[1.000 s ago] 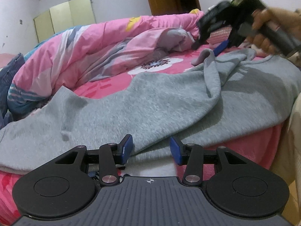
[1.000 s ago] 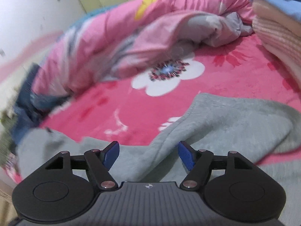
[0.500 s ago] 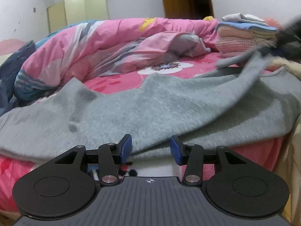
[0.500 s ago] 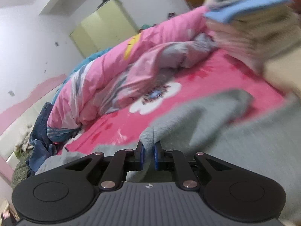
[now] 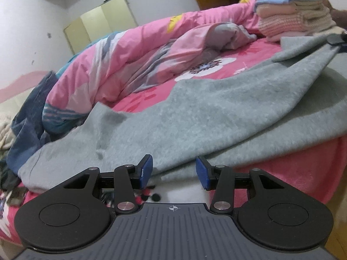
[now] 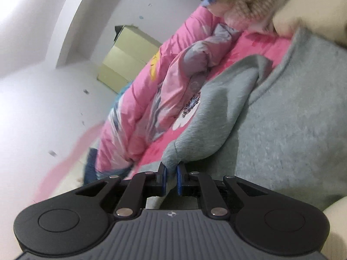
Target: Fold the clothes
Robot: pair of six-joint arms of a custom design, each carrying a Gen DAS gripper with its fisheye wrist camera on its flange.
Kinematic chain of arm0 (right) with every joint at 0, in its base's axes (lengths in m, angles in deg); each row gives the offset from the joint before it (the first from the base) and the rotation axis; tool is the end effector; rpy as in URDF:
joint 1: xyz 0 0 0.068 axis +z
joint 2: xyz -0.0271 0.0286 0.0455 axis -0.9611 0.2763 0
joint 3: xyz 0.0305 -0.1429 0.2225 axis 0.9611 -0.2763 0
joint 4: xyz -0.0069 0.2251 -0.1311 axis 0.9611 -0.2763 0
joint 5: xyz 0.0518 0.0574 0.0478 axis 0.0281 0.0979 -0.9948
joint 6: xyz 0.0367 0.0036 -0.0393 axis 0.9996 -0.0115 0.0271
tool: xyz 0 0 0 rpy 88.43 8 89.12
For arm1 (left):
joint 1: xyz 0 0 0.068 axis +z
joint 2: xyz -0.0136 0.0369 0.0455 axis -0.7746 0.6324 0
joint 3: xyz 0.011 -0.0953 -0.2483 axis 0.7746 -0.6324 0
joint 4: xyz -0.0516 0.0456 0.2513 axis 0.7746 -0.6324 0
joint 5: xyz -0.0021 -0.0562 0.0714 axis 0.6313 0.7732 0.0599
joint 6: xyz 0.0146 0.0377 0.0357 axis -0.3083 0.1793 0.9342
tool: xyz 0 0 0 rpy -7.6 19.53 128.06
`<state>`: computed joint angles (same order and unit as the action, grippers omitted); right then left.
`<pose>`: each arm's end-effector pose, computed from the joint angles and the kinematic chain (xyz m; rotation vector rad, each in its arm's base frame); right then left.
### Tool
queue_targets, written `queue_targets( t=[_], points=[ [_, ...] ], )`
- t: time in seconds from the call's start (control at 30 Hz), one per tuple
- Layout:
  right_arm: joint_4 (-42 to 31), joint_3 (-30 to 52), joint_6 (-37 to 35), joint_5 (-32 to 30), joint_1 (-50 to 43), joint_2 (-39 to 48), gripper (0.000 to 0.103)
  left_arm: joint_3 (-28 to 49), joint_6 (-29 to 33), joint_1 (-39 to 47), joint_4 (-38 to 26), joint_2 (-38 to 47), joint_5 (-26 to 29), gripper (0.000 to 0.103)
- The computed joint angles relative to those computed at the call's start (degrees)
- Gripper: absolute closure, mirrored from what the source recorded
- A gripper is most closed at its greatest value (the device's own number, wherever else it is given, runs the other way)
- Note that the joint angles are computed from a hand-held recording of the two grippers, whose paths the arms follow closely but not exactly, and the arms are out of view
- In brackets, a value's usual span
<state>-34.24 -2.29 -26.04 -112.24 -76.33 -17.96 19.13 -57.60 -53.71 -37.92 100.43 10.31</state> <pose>0.1710 0.0148 0.1946 0.3663 1.8698 1.1705 0.1350 -0.0006 0.2121 0.3197 2.0095 0.3879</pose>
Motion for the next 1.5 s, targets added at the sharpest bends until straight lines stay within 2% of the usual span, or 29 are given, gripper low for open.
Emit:
queue_targets(
  t=[0.07, 0.17, 0.33, 0.37, 0.43, 0.47, 0.57, 0.6, 0.77, 0.83, 0.9, 0.93, 0.97, 1.03, 1.23, 1.5],
  points=[
    [8.03, -1.74, 4.15, -3.02, -1.74, 4.37, 0.094, -0.04, 0.82, -3.25, -0.05, 0.00, -3.31, 0.058],
    [19.90, -3.81, 8.83, -6.50, -3.61, 11.31, 0.094, 0.55, 0.19, -5.88, -1.02, 0.14, -5.48, 0.058],
    [28.55, -3.16, 10.70, -10.28, -4.02, 19.32, 0.088, 1.37, -0.19, -9.91, -0.14, 3.26, -10.08, 0.059],
    [28.13, -2.53, 10.39, -10.90, -3.98, 20.03, 0.085, 1.78, -0.52, -10.47, -0.10, 4.16, -10.73, 0.060],
    [20.28, -0.03, 7.32, -10.30, -3.22, 18.50, 0.065, 1.76, 0.01, -11.13, 0.97, 5.20, -11.12, 0.063],
    [16.87, 0.91, 6.27, -9.39, -2.70, 17.65, 0.061, 1.73, 0.26, -11.46, 1.49, 5.68, -11.32, 0.067],
    [10.31, 2.83, 2.99, -6.83, -1.19, 16.17, 0.059, 0.68, -0.91, -12.27, 1.76, 4.44, -11.36, 0.079],
    [9.54, 3.07, 2.36, -6.12, -0.80, 16.14, 0.059, 0.11, -0.86, -12.54, 2.11, 4.08, -11.58, 0.080],
    [12.38, 2.20, 3.38, -5.03, -0.46, 17.66, 0.070, -3.73, 2.29, -14.35, 4.21, 0.02, -13.19, 0.079],
    [13.81, 1.81, 3.27, -4.03, 0.31, 17.47, 0.082, -5.12, 2.60, -13.55, 5.28, -1.42, -12.23, 0.079],
    [14.40, 1.81, 2.70, -2.71, 1.35, 17.12, 0.085, -6.08, 2.15, -12.02, 6.87, -1.84, -10.36, 0.080],
    [14.40, 1.85, 2.32, -1.68, 1.96, 16.58, 0.088, -6.49, 1.73, -11.06, 7.72, -1.95, -9.17, 0.082],
    [14.09, 1.80, 1.92, -0.76, 2.47, 15.64, 0.090, -6.58, 1.29, -10.02, 8.13, -1.82, -7.84, 0.093],
    [12.34, 1.59, 1.13, 0.70, 3.18, 12.81, 0.094, -6.78, 0.40, -8.14, 8.35, -2.48, -5.53, 0.099],
    [3.29, -0.05, -1.38, 4.91, 5.85, -0.27, 0.095, -6.47, -0.26, -2.38, 3.12, -8.88, 1.98, 0.102],
    [-6.49, -2.46, -2.45, 6.34, 5.70, -9.95, 0.095, -7.10, 2.32, 3.63, -0.27, -13.24, 9.90, 0.102]
  ],
)
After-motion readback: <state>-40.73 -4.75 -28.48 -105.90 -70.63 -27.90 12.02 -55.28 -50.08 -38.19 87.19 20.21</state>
